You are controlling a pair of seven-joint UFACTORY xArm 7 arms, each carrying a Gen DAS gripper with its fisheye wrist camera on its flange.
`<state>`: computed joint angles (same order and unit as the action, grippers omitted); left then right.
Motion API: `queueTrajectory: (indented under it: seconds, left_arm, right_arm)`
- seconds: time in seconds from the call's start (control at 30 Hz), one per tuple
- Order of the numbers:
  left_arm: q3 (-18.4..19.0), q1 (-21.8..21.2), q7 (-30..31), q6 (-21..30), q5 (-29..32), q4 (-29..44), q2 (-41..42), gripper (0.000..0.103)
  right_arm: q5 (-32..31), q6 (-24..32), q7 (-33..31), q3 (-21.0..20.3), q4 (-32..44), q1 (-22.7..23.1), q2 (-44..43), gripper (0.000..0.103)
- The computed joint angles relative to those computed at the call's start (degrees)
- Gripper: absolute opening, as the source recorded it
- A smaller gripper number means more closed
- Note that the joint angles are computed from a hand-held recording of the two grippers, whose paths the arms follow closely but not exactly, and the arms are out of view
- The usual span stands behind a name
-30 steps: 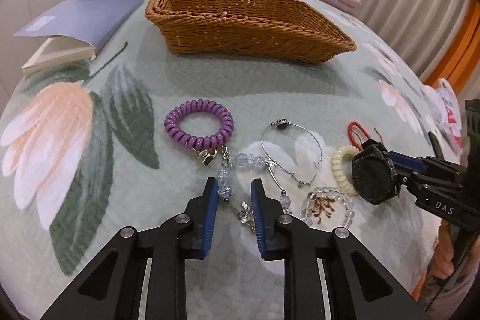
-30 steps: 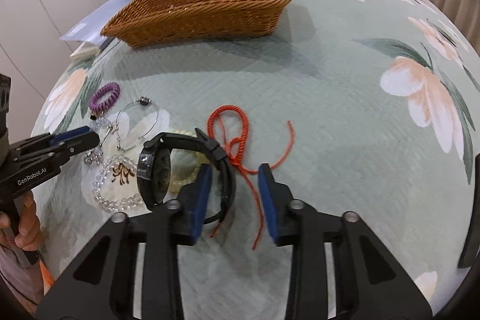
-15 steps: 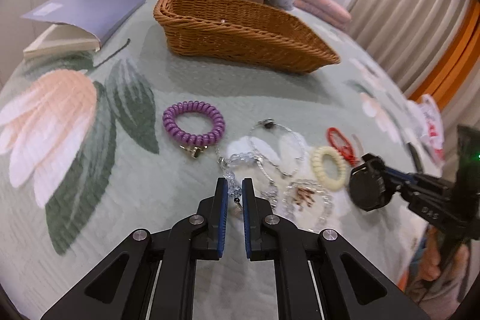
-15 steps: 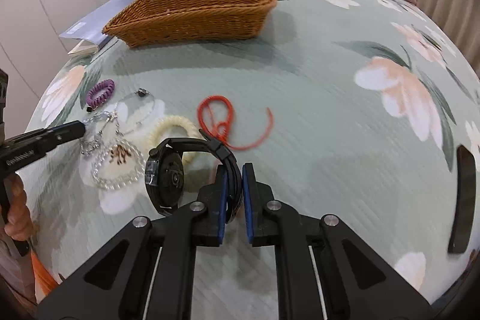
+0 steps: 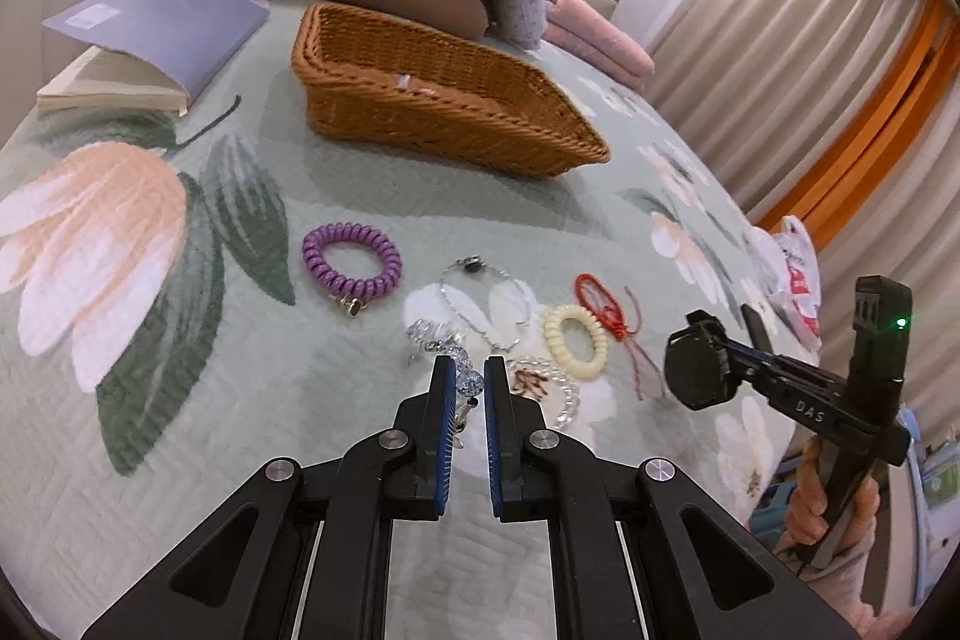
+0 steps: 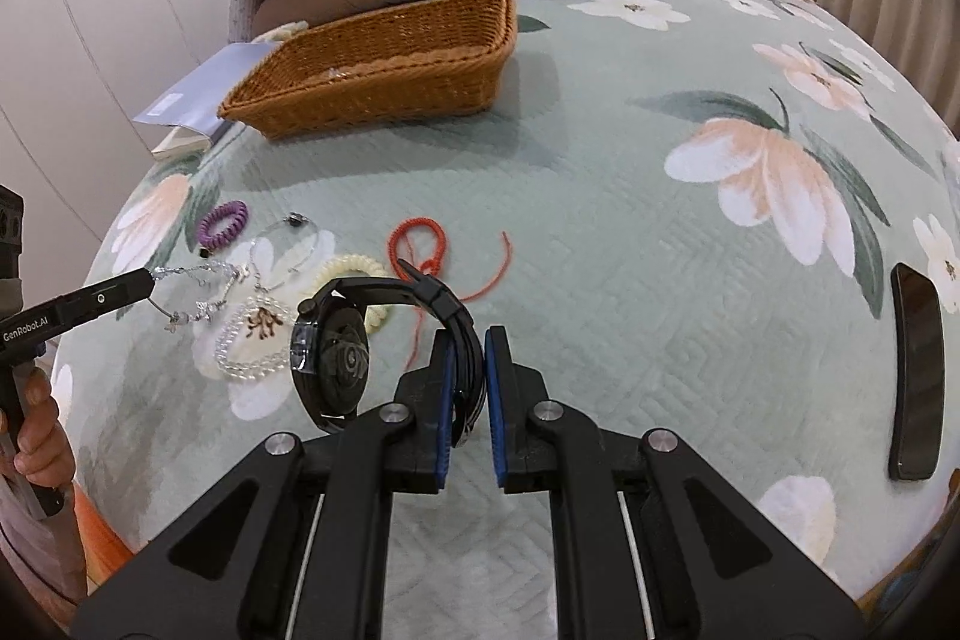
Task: Organize jewelry
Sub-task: 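Carry the watch and charm into the basket and open both tools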
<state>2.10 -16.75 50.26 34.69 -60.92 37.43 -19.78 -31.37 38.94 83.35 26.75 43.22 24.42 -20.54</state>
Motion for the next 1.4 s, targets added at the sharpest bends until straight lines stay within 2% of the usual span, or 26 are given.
queueTrajectory:
  seconds: [0.23,0.5,0.67,0.87,1.0,1.1,1.27,1.4]
  left_arm:
    - [0.56,-0.3,1.08,2.12,0.5,3.31,-1.93,0.009]
    - [-0.2,-1.17,1.95,-0.34,1.08,12.32,2.32,0.009]
    - [-1.91,-0.63,2.37,-2.58,-0.55,21.99,10.45,0.009]
    - [-6.12,2.35,3.13,-6.65,-4.28,34.08,23.49,0.009]
    - [-8.8,3.86,-0.77,-9.74,-0.84,40.75,32.29,0.009]
    - [-10.23,5.17,-3.75,-10.1,1.86,43.59,36.66,0.009]
    - [-12.68,7.37,-5.74,-12.04,5.73,43.88,39.25,0.009]
    - [-14.71,9.06,-7.81,-12.95,8.66,43.74,40.14,0.009]
  right_arm:
    - [-1.39,-0.12,-1.76,-0.06,3.36,-0.3,0.74,0.009]
    - [-6.89,0.24,-3.75,-1.35,12.49,-2.25,6.67,0.009]
    - [-10.99,-2.02,-4.32,-5.86,20.73,-2.84,13.92,0.009]
    - [-14.69,-6.07,-2.04,-12.98,31.35,-2.11,25.24,0.009]
    - [-10.0,-7.72,-6.01,-16.57,39.34,-1.79,34.22,0.01]
    - [-6.04,-7.5,-9.92,-18.11,44.67,-1.14,40.06,0.01]
    - [-3.17,-6.97,-13.07,-21.27,49.0,1.52,45.2,0.013]
    - [-1.79,-6.55,-14.23,-24.24,49.66,4.04,46.27,0.015]
